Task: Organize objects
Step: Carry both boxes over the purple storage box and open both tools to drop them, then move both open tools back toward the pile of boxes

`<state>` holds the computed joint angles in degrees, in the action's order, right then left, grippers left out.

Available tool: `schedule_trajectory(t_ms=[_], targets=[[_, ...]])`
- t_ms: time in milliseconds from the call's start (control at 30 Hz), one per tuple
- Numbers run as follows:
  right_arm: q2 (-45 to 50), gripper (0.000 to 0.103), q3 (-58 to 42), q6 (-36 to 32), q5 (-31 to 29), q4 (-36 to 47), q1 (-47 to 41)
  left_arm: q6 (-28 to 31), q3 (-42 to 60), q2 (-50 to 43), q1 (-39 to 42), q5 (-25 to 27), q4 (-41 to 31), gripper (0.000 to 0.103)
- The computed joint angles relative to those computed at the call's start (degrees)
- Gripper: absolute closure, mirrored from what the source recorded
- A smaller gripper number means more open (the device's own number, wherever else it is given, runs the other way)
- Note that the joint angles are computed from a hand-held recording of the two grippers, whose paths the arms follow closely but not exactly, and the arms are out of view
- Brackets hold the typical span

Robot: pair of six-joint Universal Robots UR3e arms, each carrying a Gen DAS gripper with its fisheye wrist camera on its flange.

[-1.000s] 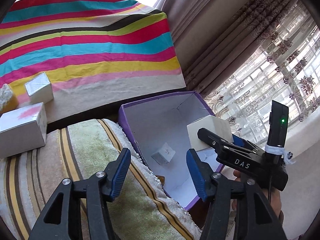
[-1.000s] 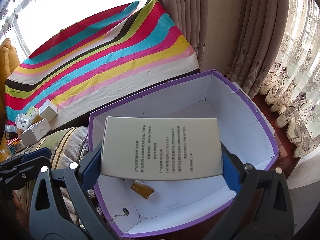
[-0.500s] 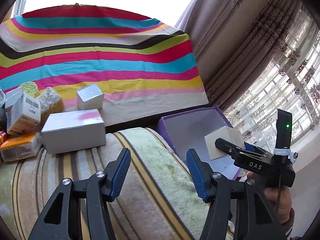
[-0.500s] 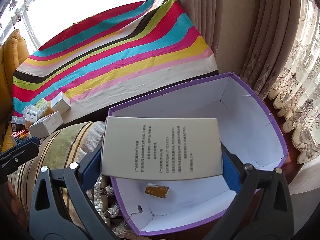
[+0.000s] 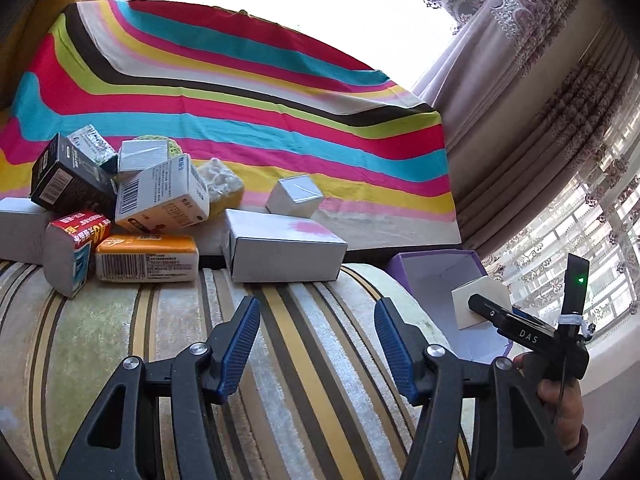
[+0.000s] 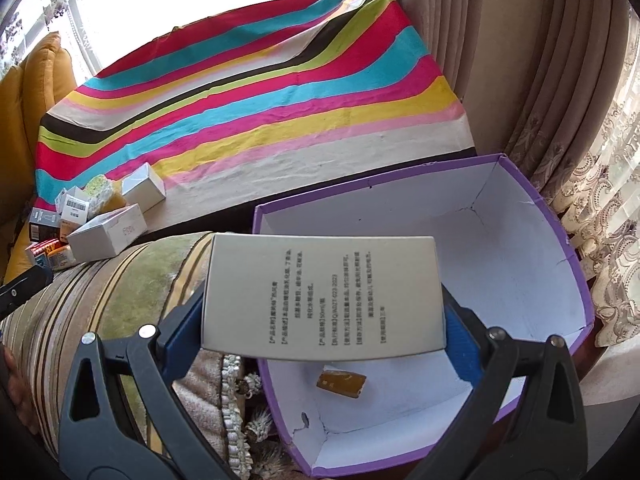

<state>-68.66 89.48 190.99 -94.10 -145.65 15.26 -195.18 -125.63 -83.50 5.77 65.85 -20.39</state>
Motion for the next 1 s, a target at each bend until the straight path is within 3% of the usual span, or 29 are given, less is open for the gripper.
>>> schedule_trajectory(t_ms=[233, 367, 600, 1000], targets=[[-0.5, 0.000, -0.4, 2.6, -2.9, 2.2, -1.3, 0.6, -0.1, 0.0, 0.0, -0.4, 0.0, 0.042], [-1.7, 0.000, 0.9, 3.3, 0.9, 0.0, -2.7, 0.6, -0.7, 0.7, 0.9, -1.1, -0.1, 0.042], [2.7, 0.000, -5.9, 2.1, 2.9, 2.2, 0.5, 1.4, -2.6, 3.3, 2.8, -1.0, -0.8, 0.042], [10.7, 0.000, -17.4, 3.7, 4.0, 3.9, 4.8, 5.9, -11.2, 18.4, 17.8, -4.9, -6.7, 0.042]])
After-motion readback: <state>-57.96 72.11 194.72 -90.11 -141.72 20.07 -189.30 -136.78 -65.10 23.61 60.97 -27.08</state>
